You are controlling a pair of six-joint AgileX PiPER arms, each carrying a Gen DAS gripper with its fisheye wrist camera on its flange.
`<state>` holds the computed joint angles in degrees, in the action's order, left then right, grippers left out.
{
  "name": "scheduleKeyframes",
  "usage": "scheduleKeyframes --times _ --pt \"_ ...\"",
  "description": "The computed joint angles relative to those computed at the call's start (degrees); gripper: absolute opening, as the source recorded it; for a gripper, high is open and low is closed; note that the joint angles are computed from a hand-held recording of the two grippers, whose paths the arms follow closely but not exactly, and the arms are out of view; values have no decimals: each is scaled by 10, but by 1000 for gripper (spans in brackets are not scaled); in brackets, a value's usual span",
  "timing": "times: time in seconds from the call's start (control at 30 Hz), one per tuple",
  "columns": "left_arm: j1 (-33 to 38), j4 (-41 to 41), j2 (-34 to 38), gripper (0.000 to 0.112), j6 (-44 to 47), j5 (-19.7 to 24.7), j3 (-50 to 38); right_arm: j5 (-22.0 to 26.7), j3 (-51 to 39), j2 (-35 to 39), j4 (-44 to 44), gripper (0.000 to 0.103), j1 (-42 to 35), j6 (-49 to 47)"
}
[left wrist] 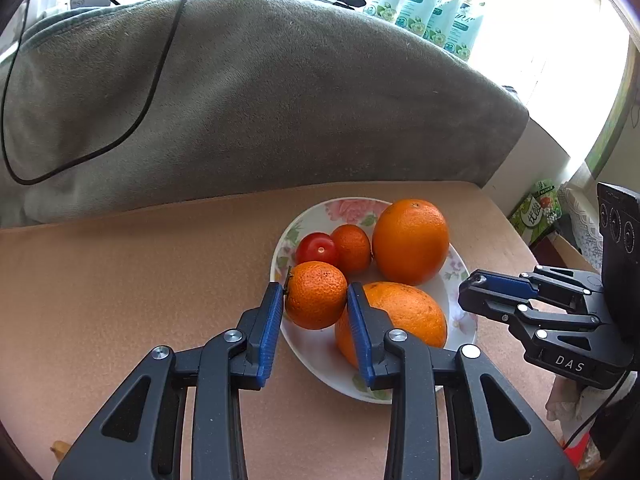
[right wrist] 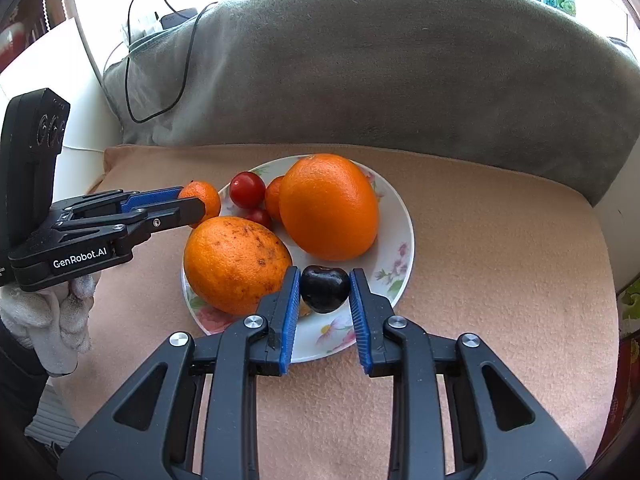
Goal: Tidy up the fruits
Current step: 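Carry the cherry and the tangerine over the white floral bowl with both grippers, then open both grippers to drop the cherry and tangerine into the bowl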
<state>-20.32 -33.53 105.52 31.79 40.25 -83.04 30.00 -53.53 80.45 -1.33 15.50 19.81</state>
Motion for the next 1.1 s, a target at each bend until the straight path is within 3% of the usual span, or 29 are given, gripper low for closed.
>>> scheduleKeyframes --times 0.47,0.53,0.67,0.8,0.87,0.93,1.1 --pt "4 -7 -5 32 9 0 0 -1 -1 -1 -30 26 11 24" --pt "4 -8 -5 37 9 2 -5 -2 0 -2 -31 27 12 27" --pt "4 -10 -7 40 16 3 -9 -8 6 -10 -46 54 15 43" --pt "1 -10 -11 51 17 0 -9 -3 5 -16 -56 55 21 49" --pt "-1 -9 -13 53 16 -3 -8 0 4 -18 -68 67 25 62" --pt "-5 3 -16 63 5 -9 -7 0 5 -22 -81 75 29 74" --pt "-8 25 -28 67 -11 -21 0 5 4 -27 -90 78 36 87"
